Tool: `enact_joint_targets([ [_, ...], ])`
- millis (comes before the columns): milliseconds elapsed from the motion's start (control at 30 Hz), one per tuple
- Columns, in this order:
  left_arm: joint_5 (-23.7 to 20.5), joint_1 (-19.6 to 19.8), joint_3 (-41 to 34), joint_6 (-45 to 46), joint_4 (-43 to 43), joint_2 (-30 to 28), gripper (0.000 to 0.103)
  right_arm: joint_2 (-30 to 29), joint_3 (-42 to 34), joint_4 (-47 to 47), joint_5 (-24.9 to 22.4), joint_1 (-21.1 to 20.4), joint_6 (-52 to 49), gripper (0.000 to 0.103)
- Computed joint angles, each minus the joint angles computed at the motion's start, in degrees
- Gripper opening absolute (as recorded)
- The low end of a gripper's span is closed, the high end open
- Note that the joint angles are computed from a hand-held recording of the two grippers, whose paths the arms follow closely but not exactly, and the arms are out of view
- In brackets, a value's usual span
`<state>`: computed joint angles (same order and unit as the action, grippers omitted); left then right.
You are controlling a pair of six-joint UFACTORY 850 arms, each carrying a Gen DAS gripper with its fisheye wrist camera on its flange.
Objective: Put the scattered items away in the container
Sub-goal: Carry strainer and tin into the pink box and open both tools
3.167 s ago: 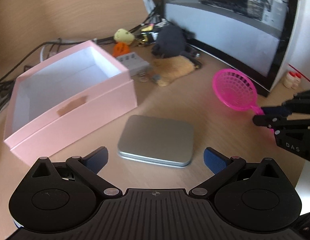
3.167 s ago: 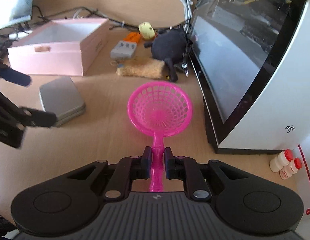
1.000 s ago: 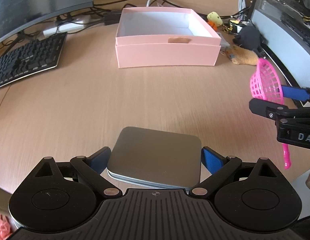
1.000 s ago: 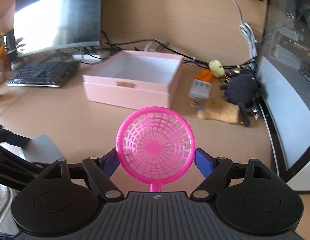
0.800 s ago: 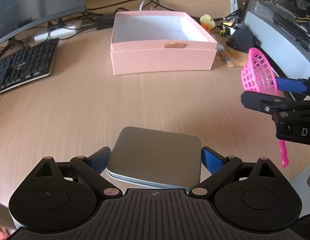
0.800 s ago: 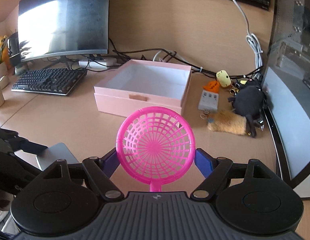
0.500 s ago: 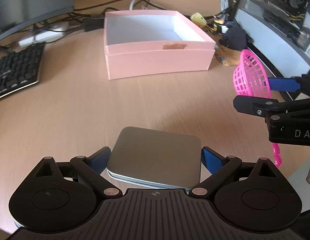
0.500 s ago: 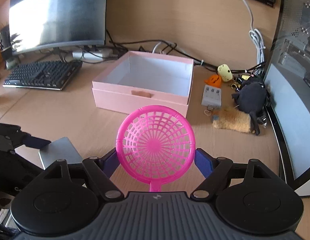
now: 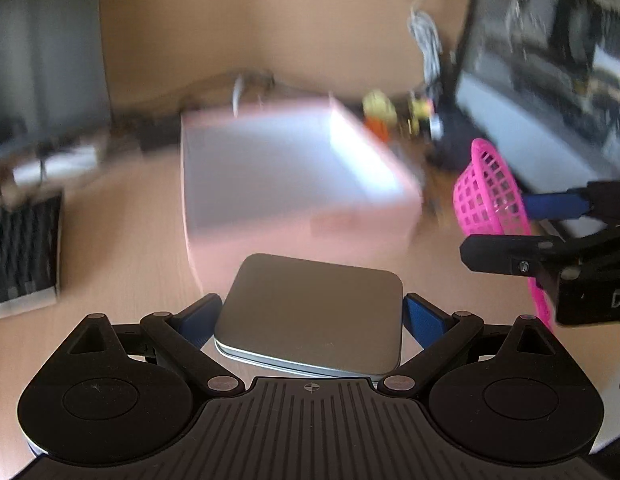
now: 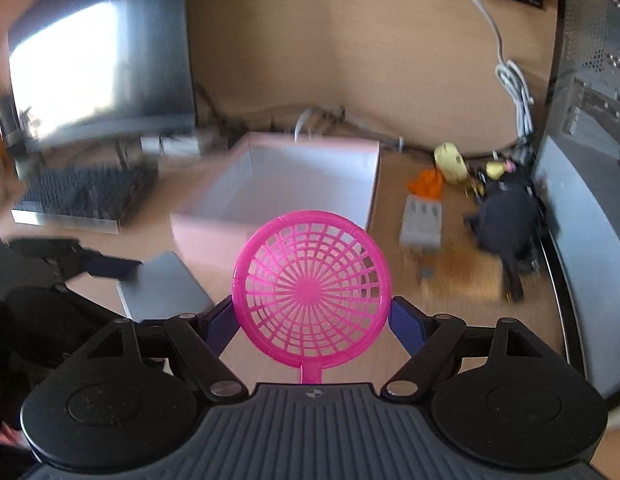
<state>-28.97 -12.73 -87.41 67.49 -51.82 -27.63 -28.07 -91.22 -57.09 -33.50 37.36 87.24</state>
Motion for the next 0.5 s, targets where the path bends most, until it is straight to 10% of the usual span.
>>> enact_joint_targets([
  [233, 5.9, -2.3, -14.5, 5.2, -10.2, -8.5, 0.099, -4.8, -8.4, -13.3, 12.6, -8.8, 9.9, 0.083],
  [300, 5.3, -2.8, -21.1, -1.4, -4.3, -12.6, 0.099, -7.7, -12.1, -10.9, 17.9, -11.4, 7.3, 0.102],
  [500, 8.7, -2.7, -20.5, -15.4, 7.4, -12.6, 0.1, -6.8, -9.1, -23.8, 11.1, -12.2, 23.6, 0.102],
])
